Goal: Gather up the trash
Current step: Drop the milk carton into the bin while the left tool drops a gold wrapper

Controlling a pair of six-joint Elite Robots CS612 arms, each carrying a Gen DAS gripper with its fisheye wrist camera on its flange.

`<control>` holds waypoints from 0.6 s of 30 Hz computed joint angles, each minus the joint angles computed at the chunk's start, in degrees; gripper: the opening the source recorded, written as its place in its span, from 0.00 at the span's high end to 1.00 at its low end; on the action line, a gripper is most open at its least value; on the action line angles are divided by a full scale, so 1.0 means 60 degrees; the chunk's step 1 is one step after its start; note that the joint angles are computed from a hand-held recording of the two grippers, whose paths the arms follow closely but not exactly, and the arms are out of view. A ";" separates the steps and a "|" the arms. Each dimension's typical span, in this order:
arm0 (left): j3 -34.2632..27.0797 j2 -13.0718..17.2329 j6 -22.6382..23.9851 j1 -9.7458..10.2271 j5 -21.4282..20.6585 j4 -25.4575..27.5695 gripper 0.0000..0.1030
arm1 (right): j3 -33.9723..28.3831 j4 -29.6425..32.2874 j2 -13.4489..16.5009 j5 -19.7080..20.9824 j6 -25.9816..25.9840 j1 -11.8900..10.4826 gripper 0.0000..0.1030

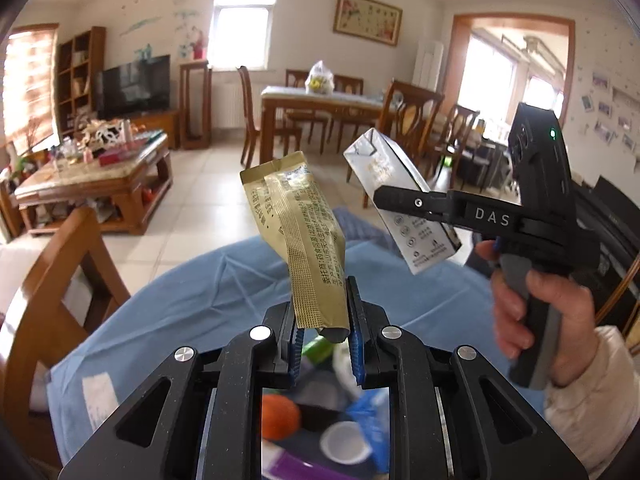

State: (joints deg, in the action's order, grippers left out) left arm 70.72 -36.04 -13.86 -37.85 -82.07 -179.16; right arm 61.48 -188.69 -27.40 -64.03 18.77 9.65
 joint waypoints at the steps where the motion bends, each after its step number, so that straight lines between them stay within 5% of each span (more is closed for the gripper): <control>1: 0.0056 -0.0040 -0.0008 -0.0045 0.0071 -0.0092 0.81 | 0.0202 -0.0468 -0.0063 0.0057 0.0175 -0.0041 0.51; 5: 0.0169 -0.0165 -0.0031 -0.0266 0.0340 -0.0222 0.81 | 0.0965 -0.1426 -0.0384 0.0360 0.0306 -0.0235 0.51; 10: -0.0057 -0.0114 0.0042 -0.0612 0.0315 -0.0198 0.81 | 0.2378 -0.2117 -0.1094 -0.0047 -0.0309 -0.0683 0.51; 18: -0.1848 0.0826 -0.0050 -0.0986 -0.0810 0.0308 0.81 | 0.4204 -0.3694 -0.1812 -0.1017 0.0332 -0.1533 0.51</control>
